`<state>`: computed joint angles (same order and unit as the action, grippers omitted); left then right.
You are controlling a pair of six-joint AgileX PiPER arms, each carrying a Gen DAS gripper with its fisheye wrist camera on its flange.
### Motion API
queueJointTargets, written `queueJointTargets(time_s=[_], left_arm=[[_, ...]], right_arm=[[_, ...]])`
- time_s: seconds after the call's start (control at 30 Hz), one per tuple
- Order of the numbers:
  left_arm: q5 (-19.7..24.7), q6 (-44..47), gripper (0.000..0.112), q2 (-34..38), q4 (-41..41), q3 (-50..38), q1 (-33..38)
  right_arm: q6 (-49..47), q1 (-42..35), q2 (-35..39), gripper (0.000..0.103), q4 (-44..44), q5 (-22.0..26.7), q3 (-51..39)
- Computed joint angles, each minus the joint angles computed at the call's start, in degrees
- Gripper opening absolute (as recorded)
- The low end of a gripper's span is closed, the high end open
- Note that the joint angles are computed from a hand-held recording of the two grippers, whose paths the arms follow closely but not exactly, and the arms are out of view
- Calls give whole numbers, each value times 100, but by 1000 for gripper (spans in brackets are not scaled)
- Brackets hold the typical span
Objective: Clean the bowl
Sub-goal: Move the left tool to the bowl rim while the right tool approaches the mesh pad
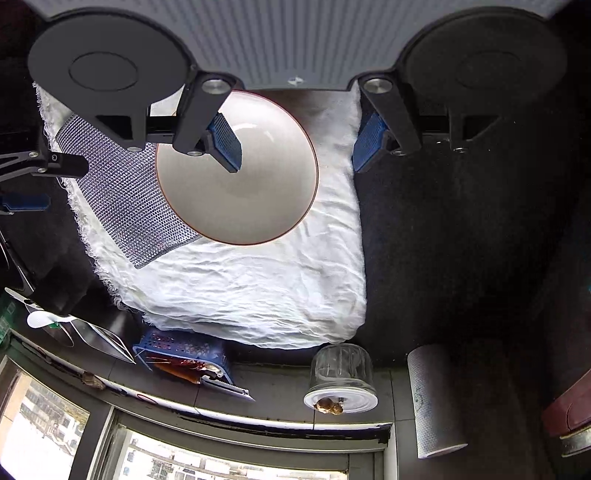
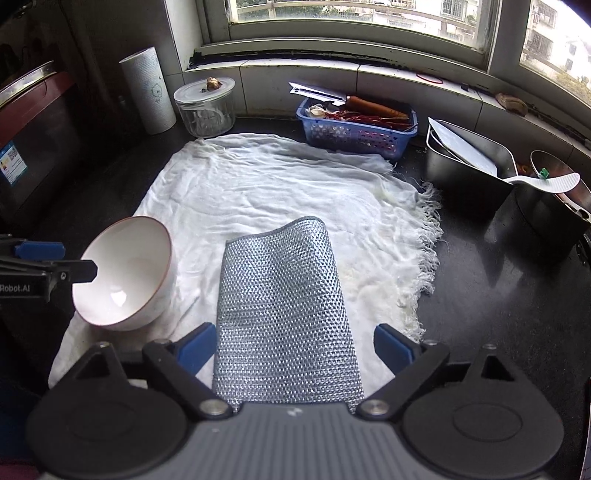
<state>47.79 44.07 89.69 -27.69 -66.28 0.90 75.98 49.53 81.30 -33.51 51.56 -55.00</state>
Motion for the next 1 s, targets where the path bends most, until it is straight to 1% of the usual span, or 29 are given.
queueJointTargets(time_s=[0.03,0.1,0.23,0.3,0.33,0.4,0.6,0.67,0.8,0.93,1.0], left_arm=[[-21,-51,67,55,30,-18,-14],[10,-126,57,187,55,-85,-17],[109,-259,49,421,99,-220,-37],[190,-336,42,538,122,-289,-40],[222,-362,40,577,134,-310,-38],[287,-404,35,651,149,-352,-32],[377,-468,33,761,124,-423,-5],[391,-490,33,788,122,-444,-4],[400,-503,33,801,112,-465,-23],[423,-456,33,813,68,-474,-39],[443,-427,33,821,42,-486,-49]], right_arm=[[-61,-78,21,90,38,-81,51],[-111,-186,61,89,56,-179,125],[-259,-461,159,89,76,-456,299],[-357,-589,218,88,84,-586,376],[-410,-666,251,87,93,-676,420],[-554,-827,275,84,152,-874,506],[-1100,-1142,409,83,362,-1273,609],[-1289,-1230,457,81,411,-1439,657],[-1569,-1313,507,80,417,-1630,677],[-1962,-1374,541,75,490,-1792,672],[-2130,-1378,535,68,491,-1867,686]])
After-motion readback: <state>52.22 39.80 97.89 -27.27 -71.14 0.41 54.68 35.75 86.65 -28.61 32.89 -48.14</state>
